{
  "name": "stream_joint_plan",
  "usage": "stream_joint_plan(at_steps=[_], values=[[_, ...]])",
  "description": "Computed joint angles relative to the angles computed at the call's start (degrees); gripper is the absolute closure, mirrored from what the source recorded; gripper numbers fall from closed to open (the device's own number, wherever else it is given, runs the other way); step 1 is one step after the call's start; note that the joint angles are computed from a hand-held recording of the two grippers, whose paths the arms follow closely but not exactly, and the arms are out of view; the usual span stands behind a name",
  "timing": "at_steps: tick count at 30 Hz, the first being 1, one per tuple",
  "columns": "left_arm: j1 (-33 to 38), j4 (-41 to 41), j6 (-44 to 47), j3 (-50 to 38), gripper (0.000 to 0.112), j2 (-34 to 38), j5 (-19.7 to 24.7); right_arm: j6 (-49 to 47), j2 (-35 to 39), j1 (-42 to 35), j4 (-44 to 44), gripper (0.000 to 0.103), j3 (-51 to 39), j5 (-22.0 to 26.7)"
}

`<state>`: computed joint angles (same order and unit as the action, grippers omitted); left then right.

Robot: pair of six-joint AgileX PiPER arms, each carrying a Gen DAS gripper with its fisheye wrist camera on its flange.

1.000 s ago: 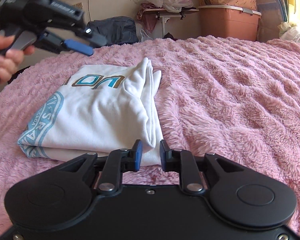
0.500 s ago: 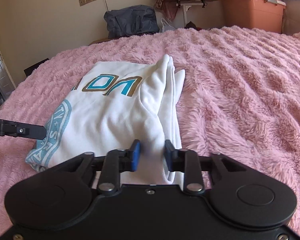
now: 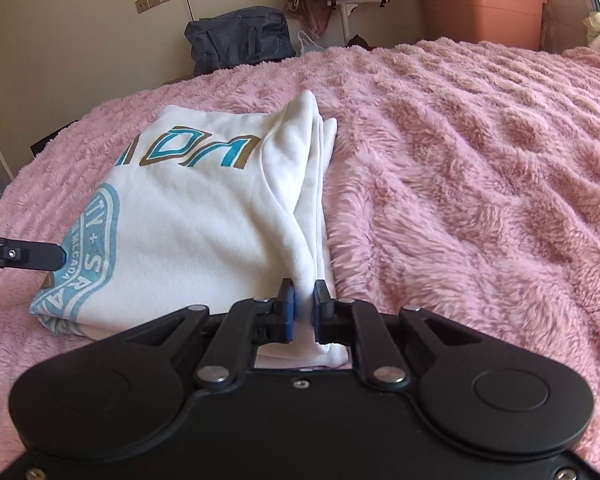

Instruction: Fold small clothes

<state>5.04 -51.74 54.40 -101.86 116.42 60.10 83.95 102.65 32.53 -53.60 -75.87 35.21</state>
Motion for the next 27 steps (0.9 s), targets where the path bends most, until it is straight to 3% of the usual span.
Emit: stream_joint_plan(at_steps=[2, 4, 7, 11, 15, 18, 19, 23, 27], values=[[-0.7, 1.1, 8.6, 11.0, 0.069, -7.2, -9.4, 2.1, 0.0, 0.1, -1.4, 0.095, 0.3, -0.4], [-1.4, 2.6, 14.0, 17.5, 0.069, -10.9, -14.6, 2.3, -0.2, -0.1, -1.0, 0.094, 0.3, -0.8], [-2.2, 4.4, 16.4, 20.8, 0.069, -11.5, -16.4, 0.5, -0.1, -0.1, 0.1, 0.094, -0.4, -0.4], [-3.5, 2.8, 17.9, 23.7, 0.069, -11.8, -21.9, -0.6, 0.2, 0.1, 1.1, 0.094, -1.2, 0.4], [-4.2, 4.4, 12.8, 22.6, 0.069, -10.6, -23.6, -0.8, 0.2, -0.1, 1.4, 0.094, -1.3, 0.4], [-5.8, 7.1, 9.9, 23.1, 0.085, -10.2, -26.5, -1.3, 0.2, -0.2, 1.7, 0.094, -1.3, 0.3], [-5.9, 6.0, 10.7, 23.7, 0.104, -10.5, -26.6, -1.4, 0.3, -0.3, 1.8, 0.094, -1.4, 0.1], [-8.1, -0.4, 17.7, 30.3, 0.109, -15.0, -34.4, -0.6, 0.4, 0.5, 0.4, 0.094, -2.1, 1.6], [-10.2, 10.8, 7.1, 28.5, 0.109, -13.7, -36.6, 1.0, -0.9, 1.3, -1.5, 0.094, -1.8, 2.7]])
